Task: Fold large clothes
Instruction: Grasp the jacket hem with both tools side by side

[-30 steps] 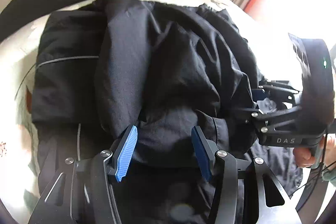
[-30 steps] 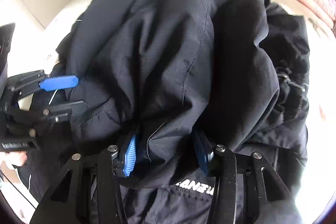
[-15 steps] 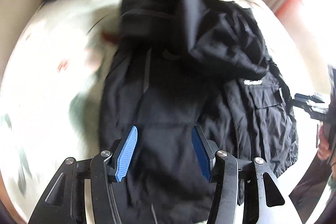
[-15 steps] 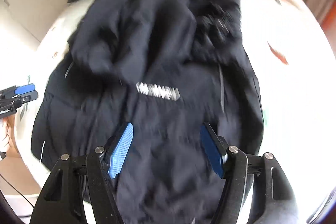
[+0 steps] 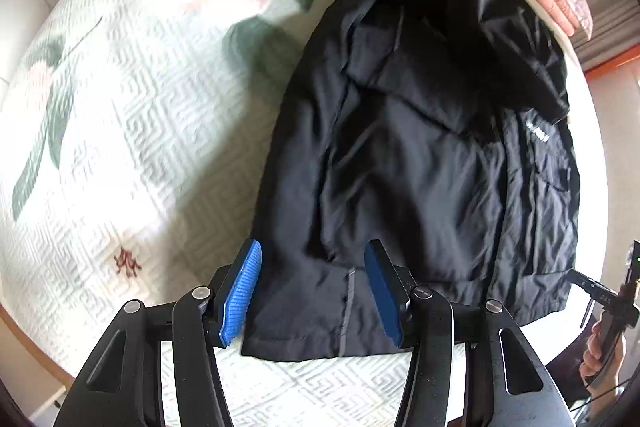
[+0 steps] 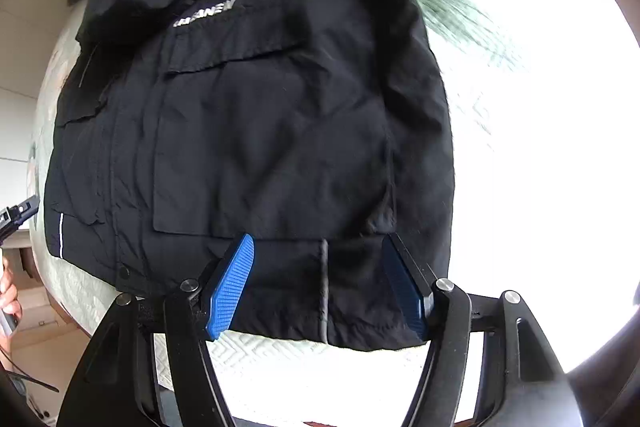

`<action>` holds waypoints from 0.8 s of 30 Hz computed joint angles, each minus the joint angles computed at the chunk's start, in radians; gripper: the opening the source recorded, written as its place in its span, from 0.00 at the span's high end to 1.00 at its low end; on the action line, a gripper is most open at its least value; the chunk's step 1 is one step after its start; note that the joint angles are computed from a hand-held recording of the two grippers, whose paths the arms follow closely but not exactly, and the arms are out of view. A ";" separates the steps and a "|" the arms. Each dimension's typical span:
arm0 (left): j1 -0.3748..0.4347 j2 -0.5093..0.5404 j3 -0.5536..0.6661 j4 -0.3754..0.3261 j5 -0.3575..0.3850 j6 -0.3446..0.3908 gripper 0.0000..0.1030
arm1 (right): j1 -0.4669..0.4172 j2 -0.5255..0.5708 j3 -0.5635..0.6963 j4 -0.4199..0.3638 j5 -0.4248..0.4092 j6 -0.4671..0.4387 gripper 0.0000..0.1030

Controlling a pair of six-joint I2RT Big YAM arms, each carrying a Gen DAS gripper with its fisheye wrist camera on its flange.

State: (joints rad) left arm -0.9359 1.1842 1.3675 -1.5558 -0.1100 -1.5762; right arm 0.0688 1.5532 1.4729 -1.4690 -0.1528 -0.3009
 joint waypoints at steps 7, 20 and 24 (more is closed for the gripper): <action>-0.017 -0.055 -0.082 0.036 0.016 -0.049 0.46 | -0.038 -0.044 -0.046 0.008 0.029 0.025 0.33; -0.029 -0.234 -0.270 0.245 0.092 -0.130 0.46 | -0.084 -0.079 0.008 -0.038 0.051 0.070 0.33; -0.015 -0.217 -0.268 0.260 0.111 -0.065 0.46 | -0.098 -0.054 0.053 -0.044 0.073 0.069 0.33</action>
